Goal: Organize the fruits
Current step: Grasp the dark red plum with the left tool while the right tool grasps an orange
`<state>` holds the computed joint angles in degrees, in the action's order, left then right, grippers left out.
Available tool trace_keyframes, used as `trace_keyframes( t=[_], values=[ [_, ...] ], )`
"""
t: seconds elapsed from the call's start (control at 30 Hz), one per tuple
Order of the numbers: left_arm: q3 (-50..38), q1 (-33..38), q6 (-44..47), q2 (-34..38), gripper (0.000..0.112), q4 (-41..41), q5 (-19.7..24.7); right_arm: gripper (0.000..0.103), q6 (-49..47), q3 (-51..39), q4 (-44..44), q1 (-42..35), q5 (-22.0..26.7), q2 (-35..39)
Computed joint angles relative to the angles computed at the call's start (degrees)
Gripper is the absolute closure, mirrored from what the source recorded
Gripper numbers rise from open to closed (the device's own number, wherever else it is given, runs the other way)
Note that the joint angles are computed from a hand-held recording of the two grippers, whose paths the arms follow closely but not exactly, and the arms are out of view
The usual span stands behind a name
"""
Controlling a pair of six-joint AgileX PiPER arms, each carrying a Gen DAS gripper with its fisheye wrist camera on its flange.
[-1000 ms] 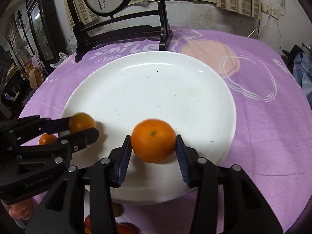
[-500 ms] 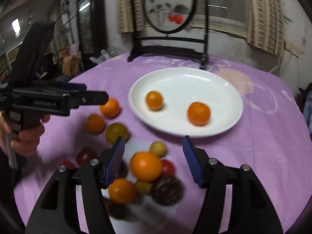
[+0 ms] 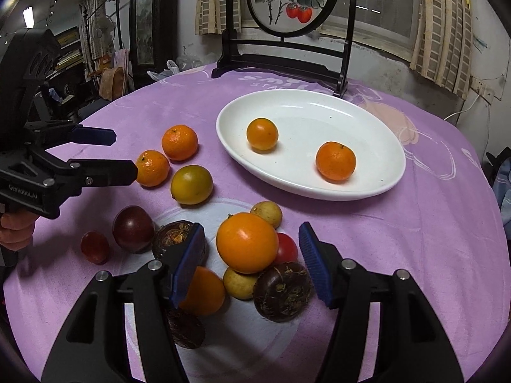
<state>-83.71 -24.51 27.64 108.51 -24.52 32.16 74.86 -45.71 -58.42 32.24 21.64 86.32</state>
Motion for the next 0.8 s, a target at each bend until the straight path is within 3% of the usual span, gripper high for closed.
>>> trace_keyframes(
  t=[0.2, 0.27, 0.37, 0.57, 0.8],
  values=[
    [0.2, 0.1, 0.8, -0.2, 0.015, 0.7, -0.3, 0.064, -2.8, -1.3, 2.3, 0.8, 2.3, 1.5],
    [0.9, 0.0, 2.6, -0.8, 0.015, 0.5, -0.6, 0.064, -3.7, -0.9, 3.7, 0.1, 0.9, 0.6],
    [1.5, 0.8, 14.9, -1.1, 0.016, -7.0, 4.4, 0.064, -3.7, 0.7, 6.4, -2.7, -3.9, -1.4],
    [5.7, -0.3, 29.5, -3.1, 0.041, -11.9, 7.2, 0.064, -6.4, 1.5, 11.8, -5.5, -5.8, -2.5],
    [3.9, -1.0, 26.4, -0.6, 0.057, -7.8, 8.5, 0.064, -4.6, 1.5, 9.7, -4.7, -5.7, -2.7]
  ],
)
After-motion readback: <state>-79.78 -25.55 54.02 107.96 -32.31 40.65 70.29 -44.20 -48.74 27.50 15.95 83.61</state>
